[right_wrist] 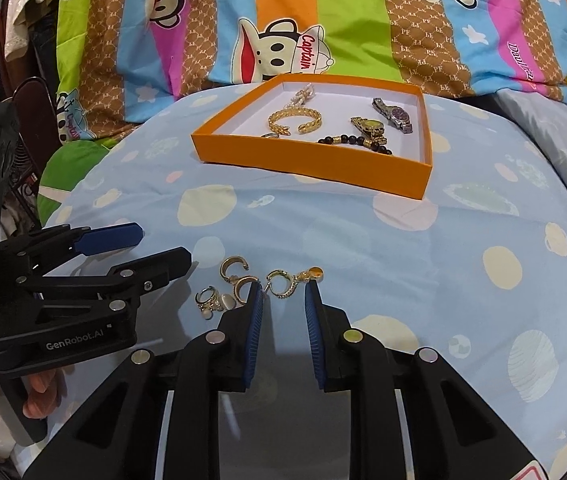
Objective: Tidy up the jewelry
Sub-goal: 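Move both open tools back to the gold earrings on the sheet, then grasp a gold hoop earring with the right tool while the left tool grasps another hoop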
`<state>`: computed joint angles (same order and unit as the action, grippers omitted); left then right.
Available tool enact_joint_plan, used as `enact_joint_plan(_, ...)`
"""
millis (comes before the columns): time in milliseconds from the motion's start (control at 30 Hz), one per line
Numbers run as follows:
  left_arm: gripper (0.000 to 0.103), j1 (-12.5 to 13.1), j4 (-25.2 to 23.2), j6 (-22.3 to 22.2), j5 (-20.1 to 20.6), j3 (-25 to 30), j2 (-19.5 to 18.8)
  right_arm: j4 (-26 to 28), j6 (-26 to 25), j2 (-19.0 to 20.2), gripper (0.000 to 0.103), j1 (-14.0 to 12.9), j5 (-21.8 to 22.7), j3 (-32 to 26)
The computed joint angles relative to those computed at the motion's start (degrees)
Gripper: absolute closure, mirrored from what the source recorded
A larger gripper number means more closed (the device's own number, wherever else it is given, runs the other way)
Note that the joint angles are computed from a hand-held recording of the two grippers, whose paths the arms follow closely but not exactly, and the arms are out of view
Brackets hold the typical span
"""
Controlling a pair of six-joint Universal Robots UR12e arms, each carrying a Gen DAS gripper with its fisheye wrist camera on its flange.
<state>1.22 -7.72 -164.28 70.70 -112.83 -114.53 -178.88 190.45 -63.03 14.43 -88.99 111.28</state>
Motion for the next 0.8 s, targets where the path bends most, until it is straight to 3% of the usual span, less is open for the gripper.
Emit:
enact_joint_plan(367,0.040,-0.17,0.26,0.32,0.04,0.00,-0.08,1.24,0.08,1.08,0.083,0.68,-2.07,-2.05)
enact_joint_plan(500,0.040,-0.21,0.27,0.44,0.05,0.04,-0.11,1.26,0.05,1.14,0.102,0.82,-2.48,-2.19)
enact_joint_plan(800,0.040,-0.18,0.19,0.18,-0.03,0.10,-0.12,-0.79,3.50,0.50,0.102,-0.44,-1.94,-0.88)
